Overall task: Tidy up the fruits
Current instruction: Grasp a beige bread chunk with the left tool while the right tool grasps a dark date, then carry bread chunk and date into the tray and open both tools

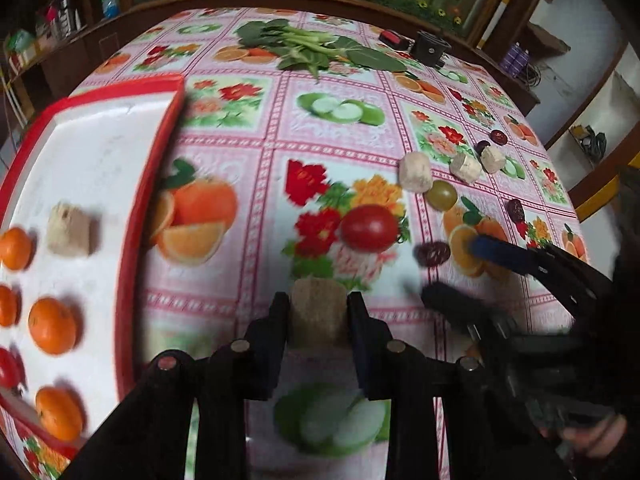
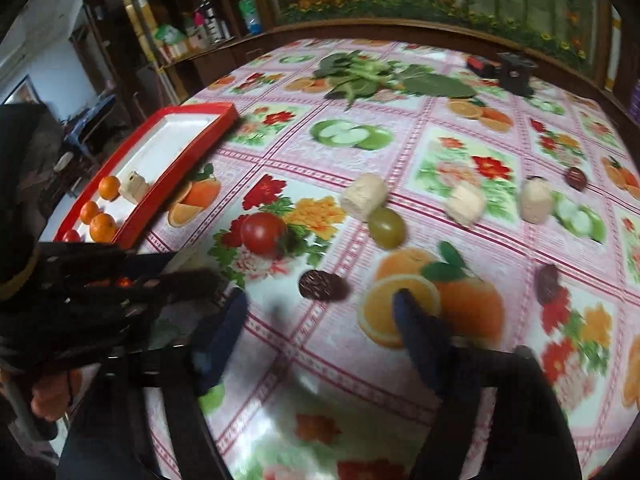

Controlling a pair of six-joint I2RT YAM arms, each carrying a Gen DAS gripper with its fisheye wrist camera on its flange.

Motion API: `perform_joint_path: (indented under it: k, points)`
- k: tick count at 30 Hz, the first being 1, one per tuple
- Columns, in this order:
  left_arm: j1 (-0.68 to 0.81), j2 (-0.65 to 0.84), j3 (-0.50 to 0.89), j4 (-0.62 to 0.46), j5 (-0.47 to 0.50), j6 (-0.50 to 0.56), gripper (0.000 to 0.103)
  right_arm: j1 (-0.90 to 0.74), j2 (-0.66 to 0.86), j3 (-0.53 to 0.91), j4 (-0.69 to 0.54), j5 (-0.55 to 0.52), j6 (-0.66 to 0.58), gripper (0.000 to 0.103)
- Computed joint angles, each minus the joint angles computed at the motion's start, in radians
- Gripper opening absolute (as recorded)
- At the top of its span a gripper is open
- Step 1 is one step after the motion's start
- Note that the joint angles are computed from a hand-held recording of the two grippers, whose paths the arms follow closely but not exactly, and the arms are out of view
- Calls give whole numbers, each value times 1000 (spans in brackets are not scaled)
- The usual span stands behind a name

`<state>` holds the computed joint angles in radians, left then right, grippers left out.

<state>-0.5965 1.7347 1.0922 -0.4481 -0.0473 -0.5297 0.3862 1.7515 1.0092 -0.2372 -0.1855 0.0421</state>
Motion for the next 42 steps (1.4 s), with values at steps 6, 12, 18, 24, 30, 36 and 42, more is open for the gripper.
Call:
perform_joint_path:
  k: [6, 12, 18, 24, 30, 36, 42]
  points:
    - [24, -61, -80, 29, 34, -12, 32, 22, 48, 32, 15, 33, -24, 31]
    - [23, -76, -101, 50, 50, -4, 32, 40, 29, 15, 13, 84, -28, 26]
    - [19, -109, -123, 63, 75, 3, 32, 42, -72, -58, 7, 86, -5, 26]
    - [-5, -133, -142, 58, 75, 7, 32, 43, -169, -135, -7, 70, 40, 26]
    - [-39, -142, -151, 55, 82, 12, 32, 66, -220, -182, -18, 87, 76, 26]
    - [-47, -174, -153, 45, 71, 26, 32, 97, -223, -168, -33, 101, 110, 26]
    - [-13, -220, -169, 29, 71, 47, 32, 158, -189, -105, -50, 122, 127, 26]
